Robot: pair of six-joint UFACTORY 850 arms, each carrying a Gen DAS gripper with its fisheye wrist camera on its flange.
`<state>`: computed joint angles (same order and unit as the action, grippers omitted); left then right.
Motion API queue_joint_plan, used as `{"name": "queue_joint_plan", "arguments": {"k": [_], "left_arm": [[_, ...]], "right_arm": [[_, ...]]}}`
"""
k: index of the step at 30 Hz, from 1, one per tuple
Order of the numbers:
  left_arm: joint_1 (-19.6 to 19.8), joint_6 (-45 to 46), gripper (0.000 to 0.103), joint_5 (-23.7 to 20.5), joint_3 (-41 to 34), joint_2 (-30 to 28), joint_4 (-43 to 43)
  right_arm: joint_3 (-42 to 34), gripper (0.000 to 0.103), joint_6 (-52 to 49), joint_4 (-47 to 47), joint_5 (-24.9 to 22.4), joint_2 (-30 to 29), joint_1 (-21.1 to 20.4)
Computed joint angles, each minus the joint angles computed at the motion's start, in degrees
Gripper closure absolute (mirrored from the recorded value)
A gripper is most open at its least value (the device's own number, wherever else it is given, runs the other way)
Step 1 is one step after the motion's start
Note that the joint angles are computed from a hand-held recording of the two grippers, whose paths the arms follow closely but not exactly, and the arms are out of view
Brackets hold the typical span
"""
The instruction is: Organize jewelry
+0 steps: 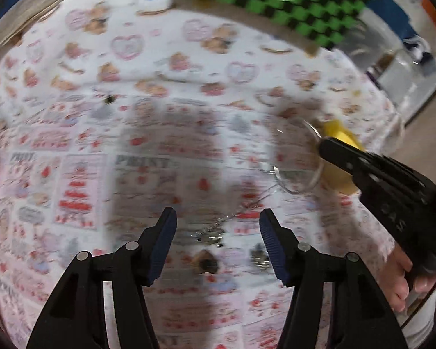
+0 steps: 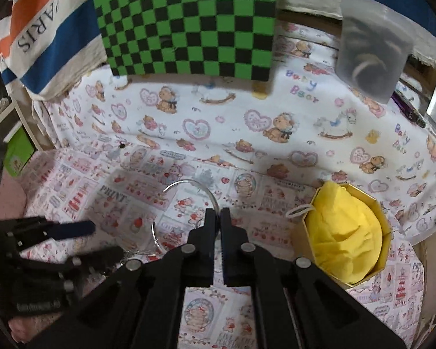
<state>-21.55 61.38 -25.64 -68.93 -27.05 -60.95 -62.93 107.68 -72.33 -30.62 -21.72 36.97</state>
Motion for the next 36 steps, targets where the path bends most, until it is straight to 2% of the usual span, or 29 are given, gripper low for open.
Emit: {"name": "queue_joint_plan", "arguments": {"k": [3, 7, 10, 11, 13, 14, 15, 19, 21, 23, 25, 26, 27, 31, 33, 36], "left_arm": [[-1.07, 1.35, 0.046, 0.65, 0.16, -0.03, -0.35], [-1.38, 4.27, 0.046, 0.37, -0.95, -1.78, -3.33], [-2.07, 4.85, 0.046, 0.76, -2.11, -3.56, -4.47], [-2.10, 6.35, 0.049, 0.72, -2.26, -4.00, -6.34], [-1.80, 8.02, 0.073, -0.70, -2.56, -4.60, -8.63], [-1.65, 8.72, 0.097, -1.62, -2.88, -5.05, -9.85], [-1.39, 10.02, 0.103, -2.62, -2.91, -5.18, -11.44], [-0.58, 28.10, 0.103, -3.81, 1.08, -2.09, -29.30], [-0.08, 32.87, 0.103, -6.07, 2.46, -0.66, -33.37], [0.40, 33.92, 0.101, -9.13, 2.81, 0.05, -32.46], [0.06, 36.28, 0.080, -9.46, 3.30, 0.78, -32.10], [-0.51, 39.37, 0.059, -7.95, 4.01, 1.39, -34.09], [-1.23, 44.26, 0.053, -5.96, 5.05, 2.09, -38.07], [-3.23, 56.97, 0.053, -2.08, 6.55, 2.36, -49.16], [-4.51, 62.61, 0.053, 0.86, 6.45, 1.68, -55.20], [-5.71, 59.59, 0.057, 6.84, 4.40, -0.06, -51.88]], "right_arm": [[0.36, 0.100, 1.86, -1.39, 0.09, 1.08, -0.19], [1.84, 0.100, 5.83, -3.87, 3.58, 3.46, -0.93], [2.04, 0.100, 6.95, -4.82, 2.94, 4.19, -0.59], [2.10, 0.100, 7.12, -4.80, 3.14, 4.37, -0.64], [2.51, 0.100, 7.75, -4.58, 4.44, 4.90, -0.98], [2.87, 0.100, 8.43, -4.78, 5.03, 5.23, -1.14], [3.21, 0.100, 9.14, -5.16, 5.59, 5.50, -1.30], [4.33, 0.100, 10.78, -6.16, 6.12, 6.40, -1.63], [4.49, 0.100, 10.07, -5.39, 6.37, 6.60, -1.80], [4.25, 0.100, 8.72, -3.95, 5.98, 6.67, -1.91], [3.98, 0.100, 8.20, -3.31, 5.63, 6.88, -1.92], [3.84, 0.100, 7.96, -3.01, 5.89, 7.05, -2.03], [3.82, 0.100, 8.13, -3.02, 6.14, 7.24, -2.07], [3.58, 0.102, 9.72, -3.73, 8.44, 8.36, -2.47], [2.86, 0.102, 8.31, -2.66, 6.81, 8.35, -1.87], [1.29, 0.102, 1.73, 2.10, 4.72, 6.96, -1.21]]}}
